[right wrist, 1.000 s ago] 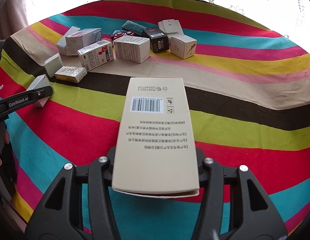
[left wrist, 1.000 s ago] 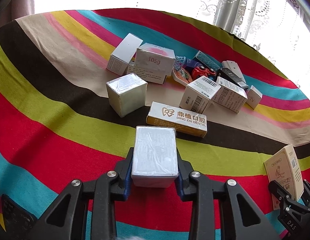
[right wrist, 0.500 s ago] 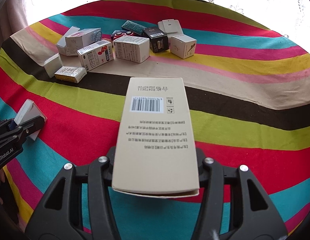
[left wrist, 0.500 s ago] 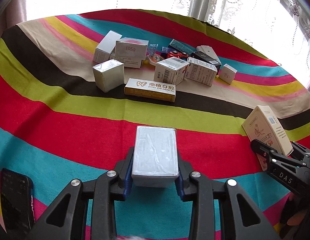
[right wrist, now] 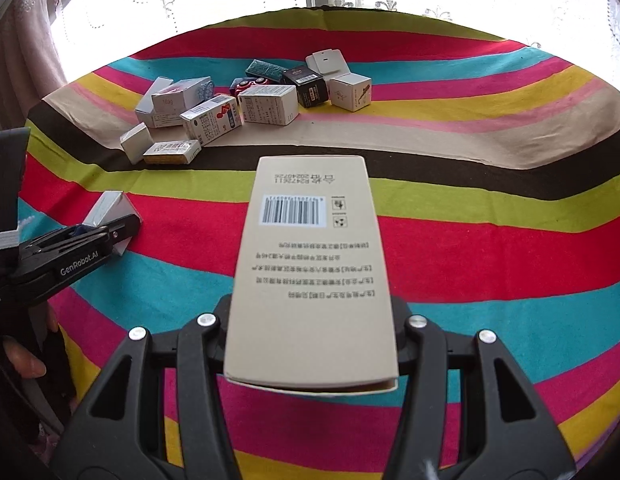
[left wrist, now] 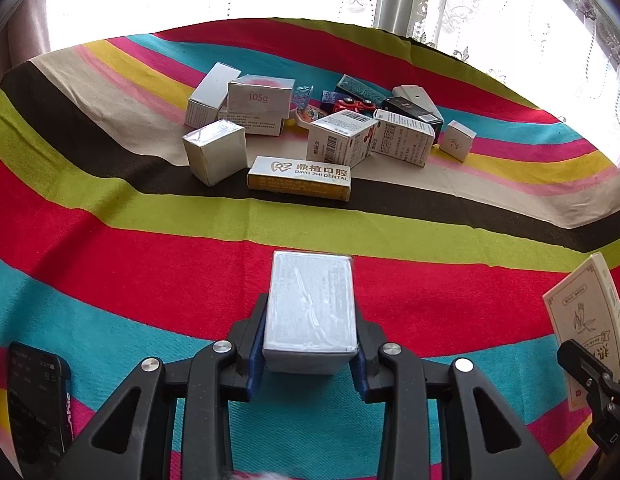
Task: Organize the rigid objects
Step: 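Carry the white box in the left tool while the right carries the beige box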
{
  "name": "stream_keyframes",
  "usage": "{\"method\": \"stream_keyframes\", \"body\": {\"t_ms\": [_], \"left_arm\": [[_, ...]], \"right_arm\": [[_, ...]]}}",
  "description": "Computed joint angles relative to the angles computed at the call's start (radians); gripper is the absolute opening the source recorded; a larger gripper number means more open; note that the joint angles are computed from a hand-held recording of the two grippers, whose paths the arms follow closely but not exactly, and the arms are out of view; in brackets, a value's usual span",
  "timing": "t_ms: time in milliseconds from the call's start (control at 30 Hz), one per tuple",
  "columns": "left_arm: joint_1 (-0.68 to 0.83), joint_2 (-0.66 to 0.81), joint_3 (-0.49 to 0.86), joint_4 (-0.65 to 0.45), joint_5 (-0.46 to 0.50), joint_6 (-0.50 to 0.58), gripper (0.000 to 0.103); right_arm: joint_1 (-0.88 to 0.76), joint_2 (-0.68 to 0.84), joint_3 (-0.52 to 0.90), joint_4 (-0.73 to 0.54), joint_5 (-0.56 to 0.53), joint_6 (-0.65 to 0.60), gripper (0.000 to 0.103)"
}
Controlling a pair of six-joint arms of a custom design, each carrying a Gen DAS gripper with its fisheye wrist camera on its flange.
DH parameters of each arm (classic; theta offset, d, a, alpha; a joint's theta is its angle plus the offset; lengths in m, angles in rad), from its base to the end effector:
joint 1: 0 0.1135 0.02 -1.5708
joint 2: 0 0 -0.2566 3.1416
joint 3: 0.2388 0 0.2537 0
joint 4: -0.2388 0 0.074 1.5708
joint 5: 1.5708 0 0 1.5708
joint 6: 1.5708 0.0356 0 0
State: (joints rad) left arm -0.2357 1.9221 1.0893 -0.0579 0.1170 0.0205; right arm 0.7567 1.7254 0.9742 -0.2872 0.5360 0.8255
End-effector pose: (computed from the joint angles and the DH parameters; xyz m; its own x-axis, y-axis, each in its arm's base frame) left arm 0.3756 -0.0945 0.1274 -0.7496 0.2010 -0.6306 0.3188 0.9446 -0.0779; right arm 0.2551 0.2159 0.1525 -0.7201 0.1890 -0.6676 0.1879 0.9793 0.0746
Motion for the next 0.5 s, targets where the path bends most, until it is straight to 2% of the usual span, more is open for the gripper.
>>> {"method": "stream_keyframes", "body": {"t_ms": [267, 367, 500], "left_arm": [[0.004, -0.016, -0.019, 0.004, 0.001, -0.006, 0.035], [-0.002, -0.096, -0.113, 0.017, 0.052, -0.026, 0.035], [-0.063, -0.240, -0.252, 0.054, 0.061, 0.011, 0.035]], "right_arm": [[0.141, -0.122, -0.072, -0.134, 0.089, 0.142, 0.055], [0.184, -0.152, -0.072, -0.197, 0.128, 0.185, 0.055], [0.233, -0.188, -0.075, -0.277, 0.171, 0.237, 0.055]]}}
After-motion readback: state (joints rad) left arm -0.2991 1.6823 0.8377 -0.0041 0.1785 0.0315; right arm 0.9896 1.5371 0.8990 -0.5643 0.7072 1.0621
